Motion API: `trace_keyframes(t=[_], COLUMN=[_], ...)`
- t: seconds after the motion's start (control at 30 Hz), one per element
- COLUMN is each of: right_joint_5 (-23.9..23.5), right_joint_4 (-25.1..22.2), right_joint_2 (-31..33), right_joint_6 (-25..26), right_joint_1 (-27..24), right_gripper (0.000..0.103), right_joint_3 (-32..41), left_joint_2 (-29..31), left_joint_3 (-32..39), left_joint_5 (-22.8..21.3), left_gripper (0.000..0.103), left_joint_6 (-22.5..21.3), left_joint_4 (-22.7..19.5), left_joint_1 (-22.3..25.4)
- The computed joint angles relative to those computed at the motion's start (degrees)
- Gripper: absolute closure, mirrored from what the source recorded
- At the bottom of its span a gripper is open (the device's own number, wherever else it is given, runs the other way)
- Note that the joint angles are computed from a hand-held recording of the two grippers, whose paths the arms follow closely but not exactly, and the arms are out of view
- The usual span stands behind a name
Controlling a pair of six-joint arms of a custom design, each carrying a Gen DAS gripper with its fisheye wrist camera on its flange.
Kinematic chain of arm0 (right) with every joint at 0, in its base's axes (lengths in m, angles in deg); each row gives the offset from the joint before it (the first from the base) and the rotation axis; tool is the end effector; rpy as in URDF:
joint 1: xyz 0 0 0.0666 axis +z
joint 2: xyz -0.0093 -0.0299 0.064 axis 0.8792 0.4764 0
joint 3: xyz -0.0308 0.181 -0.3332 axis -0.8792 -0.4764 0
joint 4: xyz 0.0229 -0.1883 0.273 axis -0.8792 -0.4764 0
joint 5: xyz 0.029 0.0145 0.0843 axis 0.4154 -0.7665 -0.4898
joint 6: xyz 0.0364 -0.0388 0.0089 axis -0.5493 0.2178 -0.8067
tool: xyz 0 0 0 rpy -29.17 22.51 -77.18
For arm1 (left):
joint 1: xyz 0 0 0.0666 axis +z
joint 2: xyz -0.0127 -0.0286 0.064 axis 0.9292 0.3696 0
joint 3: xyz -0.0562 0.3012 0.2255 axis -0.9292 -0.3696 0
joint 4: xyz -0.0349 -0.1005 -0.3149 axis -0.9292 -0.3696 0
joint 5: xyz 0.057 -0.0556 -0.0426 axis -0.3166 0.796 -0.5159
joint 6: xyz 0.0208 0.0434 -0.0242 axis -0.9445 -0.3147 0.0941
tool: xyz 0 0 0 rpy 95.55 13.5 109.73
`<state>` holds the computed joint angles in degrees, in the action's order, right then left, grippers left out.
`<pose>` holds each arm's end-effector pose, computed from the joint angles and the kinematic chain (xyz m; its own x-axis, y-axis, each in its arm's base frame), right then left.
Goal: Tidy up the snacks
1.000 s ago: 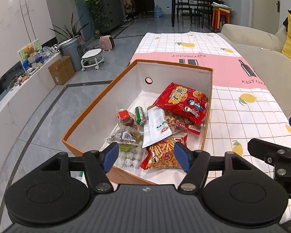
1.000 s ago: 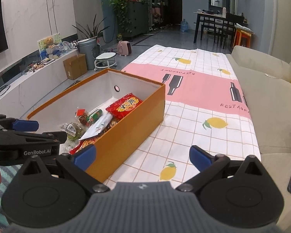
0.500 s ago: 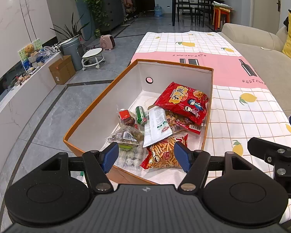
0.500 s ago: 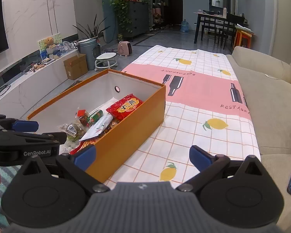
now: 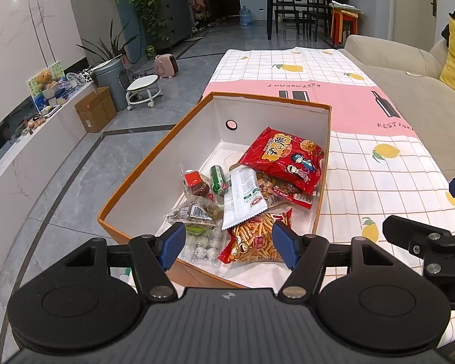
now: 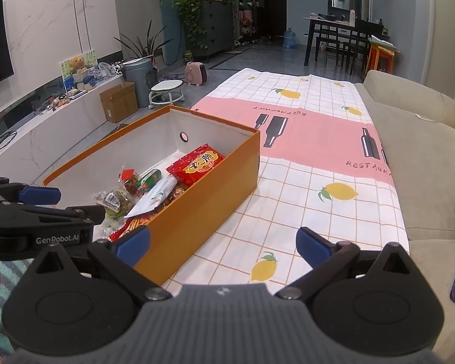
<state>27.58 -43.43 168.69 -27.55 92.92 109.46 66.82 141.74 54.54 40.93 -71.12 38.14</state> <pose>0.4571 0.2743 0.4061 -0.6540 -0.1574 -0.7399 -0.3317 0.9387 0.0935 0.4371 -0.2345 0.4052 -0.7300 0.0251 -0.6830 -0.0984 0.9851 0.1414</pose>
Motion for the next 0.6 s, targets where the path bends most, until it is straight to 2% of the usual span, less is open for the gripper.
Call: trace_keyframes(t=[0.6], right_joint_5=[0.02], right_joint_4=[-0.61], right_joint_2=[0.54], right_joint_6=[0.29], right_joint_1=[-0.32], right_gripper=[0.004], right_joint_3=[0.63], left_joint_2=[-0.18], left_joint_3=[-0.39], left_joint_5=[0.61], left_gripper=[0.026], left_joint_6=[-0.14], left_joint_4=[0.26], left_joint_1=[-0.08])
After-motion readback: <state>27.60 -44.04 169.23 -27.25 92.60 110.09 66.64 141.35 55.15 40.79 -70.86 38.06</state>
